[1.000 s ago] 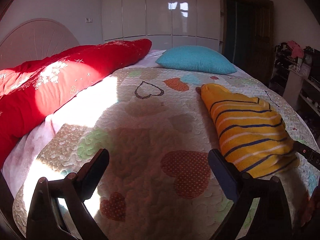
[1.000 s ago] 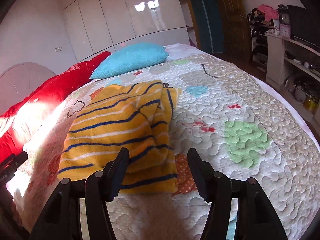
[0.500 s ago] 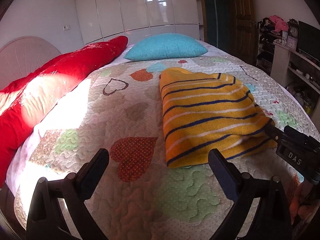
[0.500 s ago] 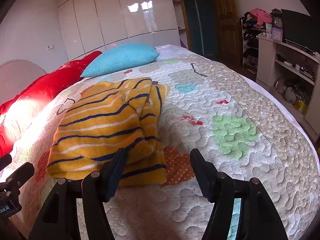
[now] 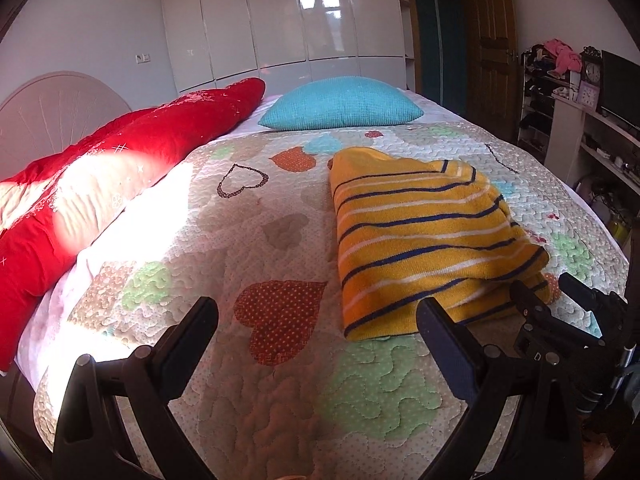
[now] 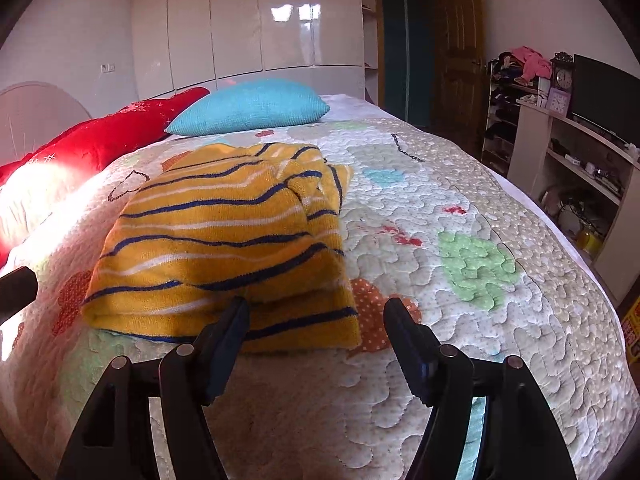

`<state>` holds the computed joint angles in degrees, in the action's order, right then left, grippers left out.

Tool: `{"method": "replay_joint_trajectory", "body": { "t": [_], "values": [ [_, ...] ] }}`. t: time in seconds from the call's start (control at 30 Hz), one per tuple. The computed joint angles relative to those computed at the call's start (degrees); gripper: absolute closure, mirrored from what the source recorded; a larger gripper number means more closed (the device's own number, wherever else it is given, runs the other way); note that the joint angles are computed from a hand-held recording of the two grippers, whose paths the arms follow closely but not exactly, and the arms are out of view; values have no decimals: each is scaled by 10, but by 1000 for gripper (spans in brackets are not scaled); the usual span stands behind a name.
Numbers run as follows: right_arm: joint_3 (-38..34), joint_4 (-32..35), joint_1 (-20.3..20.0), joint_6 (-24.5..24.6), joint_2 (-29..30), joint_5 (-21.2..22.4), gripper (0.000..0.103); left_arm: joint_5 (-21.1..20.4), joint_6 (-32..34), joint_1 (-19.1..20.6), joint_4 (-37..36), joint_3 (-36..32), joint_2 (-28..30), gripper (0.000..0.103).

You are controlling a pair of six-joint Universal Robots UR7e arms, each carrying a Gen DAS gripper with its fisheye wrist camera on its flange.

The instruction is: Fold small clothes

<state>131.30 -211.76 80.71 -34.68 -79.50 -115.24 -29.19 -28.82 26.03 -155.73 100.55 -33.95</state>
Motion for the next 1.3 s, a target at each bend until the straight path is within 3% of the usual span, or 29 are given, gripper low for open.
{"method": "replay_joint_trajectory", "body": {
  "t": [0.33,0.63,0.87,1.1,1.3],
  "values": [
    [-1,5,-7,12,0,-2,28,-8,-9,1,22,-2,-2,4],
    [9,4,-8,35,-4,-31,25,-68,-89,29,96,2,-18,4],
    [6,-3,-5,22,10,-51,23,-131,-145,55,138,3,-14,4],
    [5,-12,-2,14,20,-61,21,-122,-145,53,125,10,-7,0],
    [2,-21,-1,7,29,-69,18,-111,-109,50,68,30,-4,0]
  ]
}}
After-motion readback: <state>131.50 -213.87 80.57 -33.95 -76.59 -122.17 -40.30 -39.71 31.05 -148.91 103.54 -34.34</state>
